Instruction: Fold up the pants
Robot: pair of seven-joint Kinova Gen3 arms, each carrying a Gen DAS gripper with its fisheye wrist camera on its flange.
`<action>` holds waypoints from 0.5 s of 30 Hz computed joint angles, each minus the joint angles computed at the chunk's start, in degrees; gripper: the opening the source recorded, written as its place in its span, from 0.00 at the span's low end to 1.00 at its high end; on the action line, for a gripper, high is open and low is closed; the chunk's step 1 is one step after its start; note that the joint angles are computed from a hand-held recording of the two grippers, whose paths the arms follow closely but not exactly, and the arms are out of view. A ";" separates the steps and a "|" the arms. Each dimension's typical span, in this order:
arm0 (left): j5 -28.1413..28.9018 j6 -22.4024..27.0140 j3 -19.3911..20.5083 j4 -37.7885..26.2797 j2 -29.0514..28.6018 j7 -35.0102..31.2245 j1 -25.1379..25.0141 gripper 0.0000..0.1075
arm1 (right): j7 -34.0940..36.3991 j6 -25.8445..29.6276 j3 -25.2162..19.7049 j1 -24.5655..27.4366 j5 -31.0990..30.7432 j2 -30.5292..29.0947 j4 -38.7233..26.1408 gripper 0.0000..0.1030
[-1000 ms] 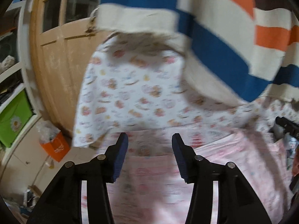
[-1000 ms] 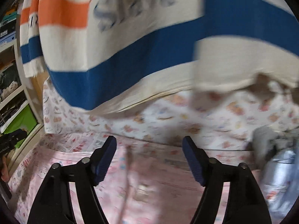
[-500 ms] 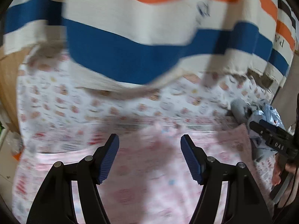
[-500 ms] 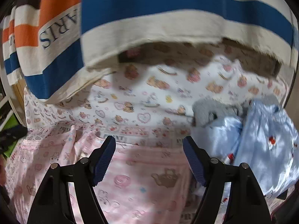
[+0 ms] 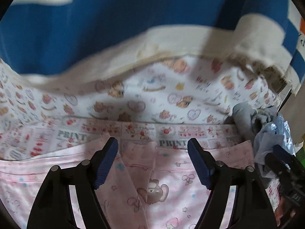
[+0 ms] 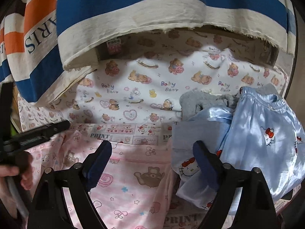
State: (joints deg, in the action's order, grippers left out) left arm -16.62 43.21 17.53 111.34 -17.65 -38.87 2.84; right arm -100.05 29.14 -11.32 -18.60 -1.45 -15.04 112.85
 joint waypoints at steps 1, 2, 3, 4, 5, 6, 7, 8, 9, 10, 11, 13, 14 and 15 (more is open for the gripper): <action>0.34 -0.93 -0.50 0.77 0.14 -0.39 0.26 0.60 | 0.15 0.19 0.44 -0.18 -0.44 0.23 -0.09 0.86; 0.57 -1.87 -0.85 1.68 0.18 -0.65 0.38 0.53 | 0.21 0.26 0.59 -0.21 -0.61 0.38 -0.11 0.86; 0.63 -2.70 -1.45 2.56 0.39 -0.70 0.83 0.47 | 0.14 0.53 0.57 -0.14 -0.61 0.66 -0.23 0.86; 1.45 -2.60 -1.65 2.81 0.88 -1.58 0.68 0.43 | -0.13 0.84 0.20 0.10 -0.15 0.99 -0.42 0.86; 2.17 -1.60 -2.58 2.42 1.67 -2.84 1.58 0.37 | -0.70 1.19 -0.55 0.50 0.72 1.31 -0.62 0.87; 1.98 -1.54 -2.57 2.58 1.69 -3.16 1.72 0.36 | -1.23 1.26 -1.10 0.57 1.74 1.59 -0.67 0.90; 1.44 -1.96 -1.73 3.08 1.09 -2.55 1.05 0.36 | -2.17 2.22 -2.62 1.29 3.68 2.16 -1.20 0.91; 1.61 -2.55 -1.95 3.41 0.59 -2.74 1.33 0.36 | -3.56 2.50 -3.72 1.74 5.40 2.28 -1.27 0.91; 1.40 -3.05 -1.77 3.57 0.30 -3.11 1.39 0.36 | -5.36 2.43 -4.90 2.26 7.27 2.18 -1.12 0.91; 0.94 -3.08 -1.29 3.47 0.31 -3.41 1.29 0.36 | -6.53 2.05 -5.38 2.34 8.37 1.99 -0.85 0.91; 0.65 -2.79 -0.90 3.19 0.61 -3.60 1.17 0.36 | -7.29 1.56 -5.53 2.19 9.02 1.71 -0.49 0.91; 2.09 -2.82 -2.28 2.99 1.17 -5.27 1.99 0.25 | -7.96 0.88 -5.26 1.81 9.64 1.27 0.03 0.92; 3.16 -3.23 -3.34 3.18 1.13 -6.23 2.39 0.18 | -7.84 0.50 -4.78 1.48 9.49 1.06 0.27 0.92; 4.27 -3.97 -4.46 3.61 0.86 -7.09 2.60 0.13 | -7.60 0.14 -4.19 1.12 9.05 0.88 0.45 0.92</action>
